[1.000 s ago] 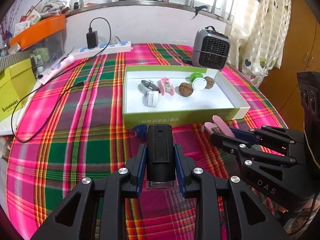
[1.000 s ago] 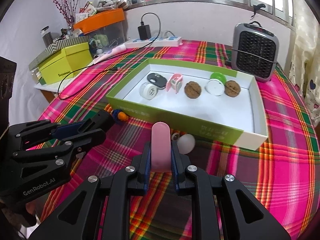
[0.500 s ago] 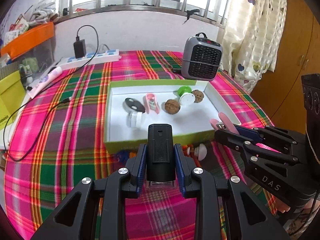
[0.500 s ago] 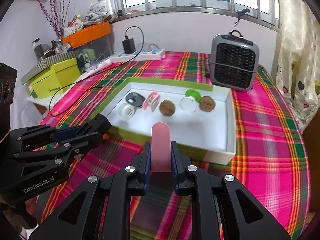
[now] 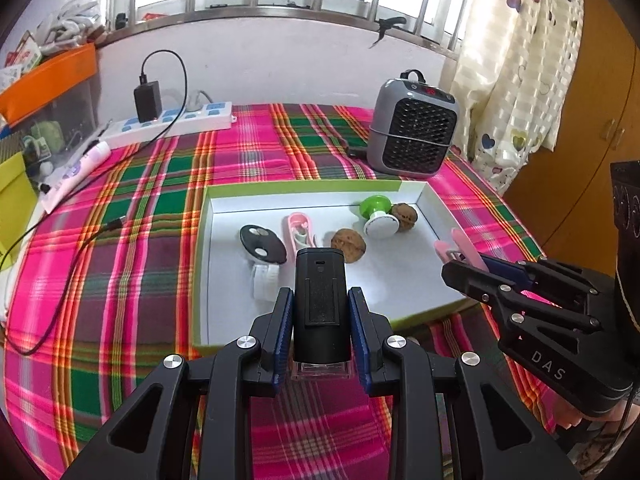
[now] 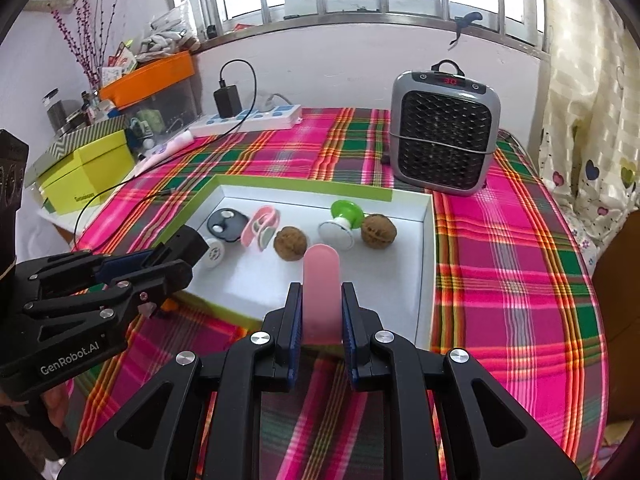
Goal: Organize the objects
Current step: 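Carry the black flashlight and pink rubber piece over into the box, then lower both tools into the box and open the right tool on the pink piece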
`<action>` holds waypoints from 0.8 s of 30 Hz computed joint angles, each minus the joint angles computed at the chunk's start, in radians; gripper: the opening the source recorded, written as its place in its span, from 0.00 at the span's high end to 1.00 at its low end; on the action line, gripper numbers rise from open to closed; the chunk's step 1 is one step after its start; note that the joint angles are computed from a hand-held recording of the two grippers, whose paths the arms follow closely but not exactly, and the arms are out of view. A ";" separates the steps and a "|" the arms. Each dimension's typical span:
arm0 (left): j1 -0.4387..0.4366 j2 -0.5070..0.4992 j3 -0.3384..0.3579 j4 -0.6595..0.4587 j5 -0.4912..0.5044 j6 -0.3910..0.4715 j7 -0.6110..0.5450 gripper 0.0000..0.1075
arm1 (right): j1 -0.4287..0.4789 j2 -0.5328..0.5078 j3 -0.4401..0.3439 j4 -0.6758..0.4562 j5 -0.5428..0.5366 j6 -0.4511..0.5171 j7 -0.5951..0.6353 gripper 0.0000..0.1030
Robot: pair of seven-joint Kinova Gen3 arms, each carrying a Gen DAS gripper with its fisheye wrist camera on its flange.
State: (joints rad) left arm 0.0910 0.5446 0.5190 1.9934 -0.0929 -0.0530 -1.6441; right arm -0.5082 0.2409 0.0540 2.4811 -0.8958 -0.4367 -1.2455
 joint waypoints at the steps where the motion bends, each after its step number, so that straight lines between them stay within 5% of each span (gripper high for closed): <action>1: -0.001 0.005 0.002 -0.008 0.000 0.006 0.001 0.77 | 0.001 0.003 0.003 -0.004 -0.002 0.003 0.005 0.82; 24: 0.142 0.093 -0.128 -0.167 0.090 0.109 -0.063 0.77 | 0.062 0.109 0.129 -0.120 0.259 0.174 -0.125 0.82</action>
State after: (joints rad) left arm 0.2326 0.6377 0.3906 1.8260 -0.0034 0.0555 -1.7075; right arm -0.4460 0.3503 0.1826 2.3613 -0.6372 -0.2630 -1.3707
